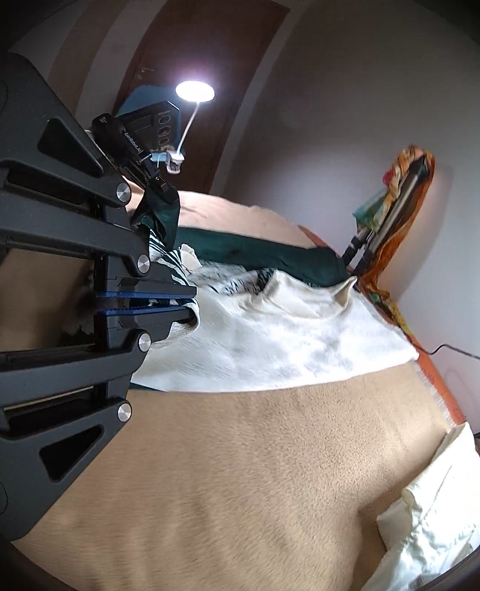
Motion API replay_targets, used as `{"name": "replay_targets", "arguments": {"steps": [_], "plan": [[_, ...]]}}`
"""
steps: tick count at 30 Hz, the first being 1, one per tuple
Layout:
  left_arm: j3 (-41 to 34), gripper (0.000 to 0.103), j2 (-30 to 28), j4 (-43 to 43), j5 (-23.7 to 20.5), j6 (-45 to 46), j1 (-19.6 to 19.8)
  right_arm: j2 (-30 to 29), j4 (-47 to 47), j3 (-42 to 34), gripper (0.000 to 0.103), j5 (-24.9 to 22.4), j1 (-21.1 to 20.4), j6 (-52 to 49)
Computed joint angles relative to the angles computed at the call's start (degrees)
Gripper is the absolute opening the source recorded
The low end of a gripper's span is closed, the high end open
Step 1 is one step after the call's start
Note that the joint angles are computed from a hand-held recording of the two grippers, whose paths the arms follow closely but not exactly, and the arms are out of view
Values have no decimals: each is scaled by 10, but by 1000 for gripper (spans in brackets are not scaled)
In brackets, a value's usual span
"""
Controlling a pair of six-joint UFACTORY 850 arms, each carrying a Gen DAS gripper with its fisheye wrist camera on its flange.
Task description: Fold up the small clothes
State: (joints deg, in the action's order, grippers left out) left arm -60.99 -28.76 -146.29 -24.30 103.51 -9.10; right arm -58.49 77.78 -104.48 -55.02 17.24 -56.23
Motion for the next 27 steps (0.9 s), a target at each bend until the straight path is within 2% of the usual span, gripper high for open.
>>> {"name": "replay_targets", "arguments": {"steps": [7,11,14,16,19,22,27], "plan": [[-32,0,-34,-4,19,-2,13,-60,-39,-81,5,3,6,67],[-51,1,-51,-1,22,6,17,-70,-48,-101,5,23,10,61],[-57,29,-50,-25,30,46,16,-72,-47,-110,7,22,7,49],[-46,32,-37,-75,27,108,14,-61,-33,-97,12,20,3,28],[-28,32,-19,-83,22,143,13,-25,-34,-55,14,36,0,-31],[-13,31,-2,-66,34,162,5,0,-44,-23,14,23,-3,-82],[-18,28,-11,22,53,97,-4,10,-113,-12,14,15,7,-108]]}}
